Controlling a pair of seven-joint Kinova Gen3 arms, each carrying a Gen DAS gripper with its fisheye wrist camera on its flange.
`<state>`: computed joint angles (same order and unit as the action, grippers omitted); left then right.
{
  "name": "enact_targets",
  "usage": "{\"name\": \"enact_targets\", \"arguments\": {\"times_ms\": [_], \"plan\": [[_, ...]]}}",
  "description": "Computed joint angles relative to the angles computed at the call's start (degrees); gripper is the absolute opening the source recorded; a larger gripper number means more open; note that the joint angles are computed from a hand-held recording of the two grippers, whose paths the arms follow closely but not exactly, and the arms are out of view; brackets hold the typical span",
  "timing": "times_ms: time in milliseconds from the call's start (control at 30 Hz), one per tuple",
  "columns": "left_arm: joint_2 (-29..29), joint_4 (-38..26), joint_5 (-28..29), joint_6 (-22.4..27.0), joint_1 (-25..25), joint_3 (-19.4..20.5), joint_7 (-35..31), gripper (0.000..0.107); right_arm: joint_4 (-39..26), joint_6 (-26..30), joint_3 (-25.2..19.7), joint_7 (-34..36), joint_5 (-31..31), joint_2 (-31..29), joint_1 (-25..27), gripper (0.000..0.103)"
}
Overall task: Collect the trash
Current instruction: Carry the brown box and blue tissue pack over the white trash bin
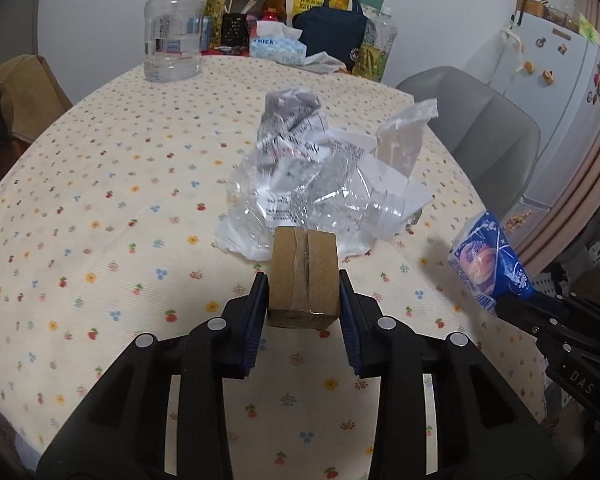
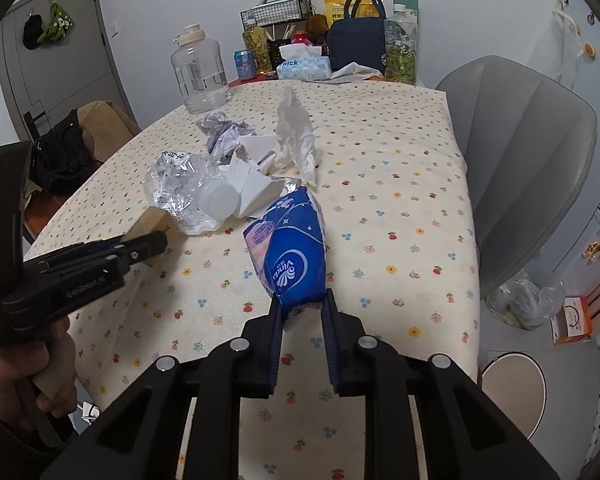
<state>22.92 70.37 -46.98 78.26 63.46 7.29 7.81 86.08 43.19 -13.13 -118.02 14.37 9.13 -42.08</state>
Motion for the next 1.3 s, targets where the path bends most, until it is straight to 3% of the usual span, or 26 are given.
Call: {"name": "enact_targets", "arguments": {"times_ms": [400, 733, 967, 1300], "plan": [[1.05, -5.91, -5.31, 5.77, 4.16, -0.46, -1.80, 0.034, 1.42, -0.97, -0.13, -2.49, 2.04, -3.82, 1.75, 0.019], [5.04, -14.89, -6.54, 4.68, 6.05, -2.93, -10.65, 0.034, 3.71, -1.29, -0.64, -5.96, 4.59, -7.44, 5.38, 0.019], [9.15, -22.49, -4.41, 2.25, 6.67, -5.90, -18.47, 0.034, 6.63, -1.82, -0.47, -7.37, 4.68, -10.24, 9.64, 0.019], [16.42, -35.22, 3.15, -0.94, 5.22, -9.59, -29.13, 0.034, 9.80, -1.52, 0.00, -9.41, 5.14, -12.99, 15.99, 0.019]]}}
